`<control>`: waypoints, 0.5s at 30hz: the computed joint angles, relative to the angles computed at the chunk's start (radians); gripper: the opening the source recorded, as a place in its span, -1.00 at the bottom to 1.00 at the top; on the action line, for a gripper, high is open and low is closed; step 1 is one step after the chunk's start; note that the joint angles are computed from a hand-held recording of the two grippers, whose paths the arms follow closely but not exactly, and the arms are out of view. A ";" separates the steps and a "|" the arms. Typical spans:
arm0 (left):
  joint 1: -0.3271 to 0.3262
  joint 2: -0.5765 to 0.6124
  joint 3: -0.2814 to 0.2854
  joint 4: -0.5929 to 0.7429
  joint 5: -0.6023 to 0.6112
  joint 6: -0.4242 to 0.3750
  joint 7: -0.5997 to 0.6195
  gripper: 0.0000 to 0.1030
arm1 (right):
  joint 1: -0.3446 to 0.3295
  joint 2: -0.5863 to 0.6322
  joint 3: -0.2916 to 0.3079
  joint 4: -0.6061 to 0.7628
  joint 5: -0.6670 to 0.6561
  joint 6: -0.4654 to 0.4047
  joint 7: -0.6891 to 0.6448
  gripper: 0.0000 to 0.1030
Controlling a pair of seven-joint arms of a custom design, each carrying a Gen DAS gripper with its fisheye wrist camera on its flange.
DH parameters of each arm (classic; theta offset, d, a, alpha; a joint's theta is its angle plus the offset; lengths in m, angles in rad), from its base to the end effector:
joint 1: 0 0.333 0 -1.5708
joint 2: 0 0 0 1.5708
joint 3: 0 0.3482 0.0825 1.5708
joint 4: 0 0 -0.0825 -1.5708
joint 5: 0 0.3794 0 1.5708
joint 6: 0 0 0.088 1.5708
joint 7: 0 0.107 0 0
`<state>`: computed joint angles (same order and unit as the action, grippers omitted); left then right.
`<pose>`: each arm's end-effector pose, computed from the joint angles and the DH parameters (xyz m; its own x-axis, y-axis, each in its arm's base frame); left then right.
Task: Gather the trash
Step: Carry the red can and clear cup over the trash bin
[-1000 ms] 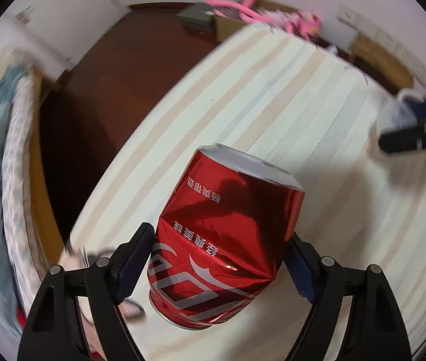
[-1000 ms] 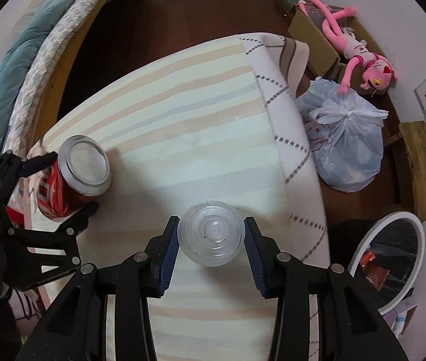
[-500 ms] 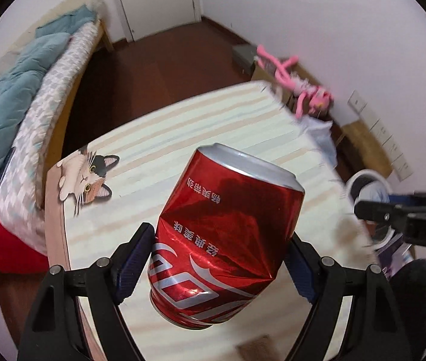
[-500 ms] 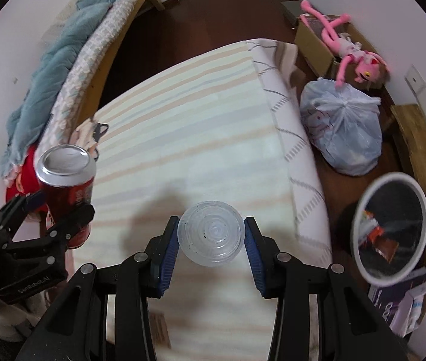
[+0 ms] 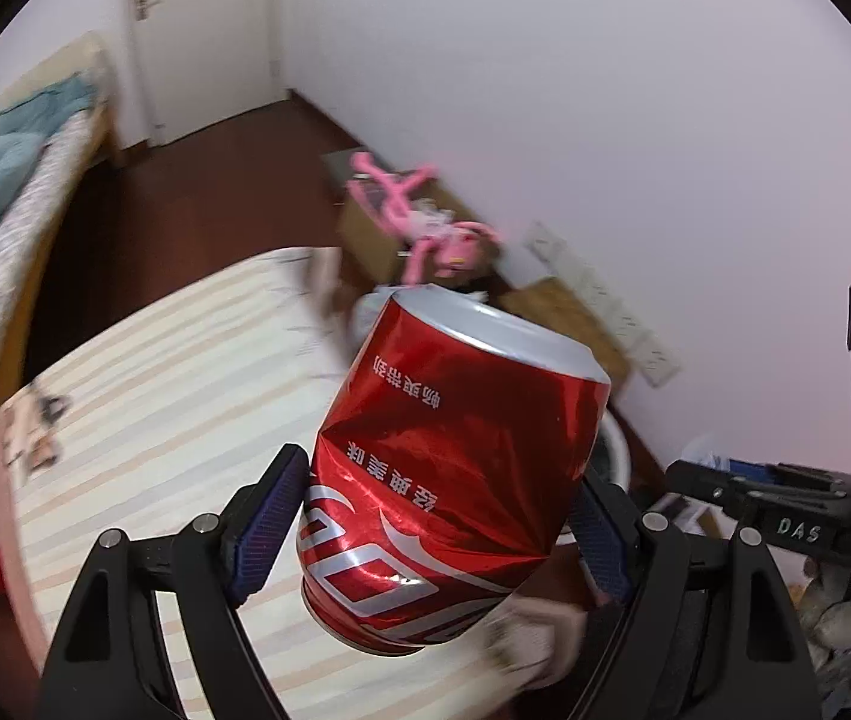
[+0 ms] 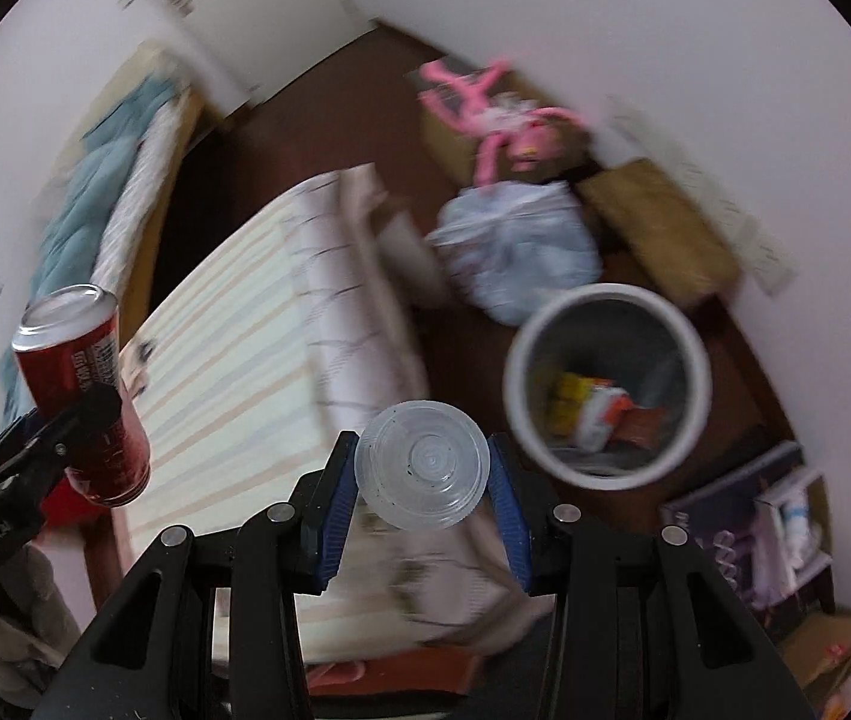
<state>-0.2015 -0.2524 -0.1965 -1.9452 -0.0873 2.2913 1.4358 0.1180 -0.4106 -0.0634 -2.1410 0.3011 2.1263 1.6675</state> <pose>0.4679 -0.2141 0.6848 -0.2635 -0.9580 0.1127 -0.8202 0.1610 -0.5490 0.4462 0.0321 0.6434 -0.0802 -0.9334 -0.3499 -0.9240 0.2013 -0.3252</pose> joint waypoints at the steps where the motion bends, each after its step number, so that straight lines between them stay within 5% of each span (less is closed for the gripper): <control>1: -0.009 0.029 -0.013 0.025 0.000 -0.001 -0.004 0.57 | -0.011 -0.002 -0.012 -0.004 -0.006 -0.001 -0.005 -0.14; 10: -0.094 0.339 -0.073 0.263 0.050 -0.081 -0.047 0.57 | -0.122 0.098 -0.093 -0.008 -0.021 -0.015 -0.068 -0.14; 15: -0.130 0.529 -0.074 0.424 0.046 -0.221 -0.054 0.57 | -0.164 0.218 -0.101 0.008 0.010 -0.013 -0.110 -0.14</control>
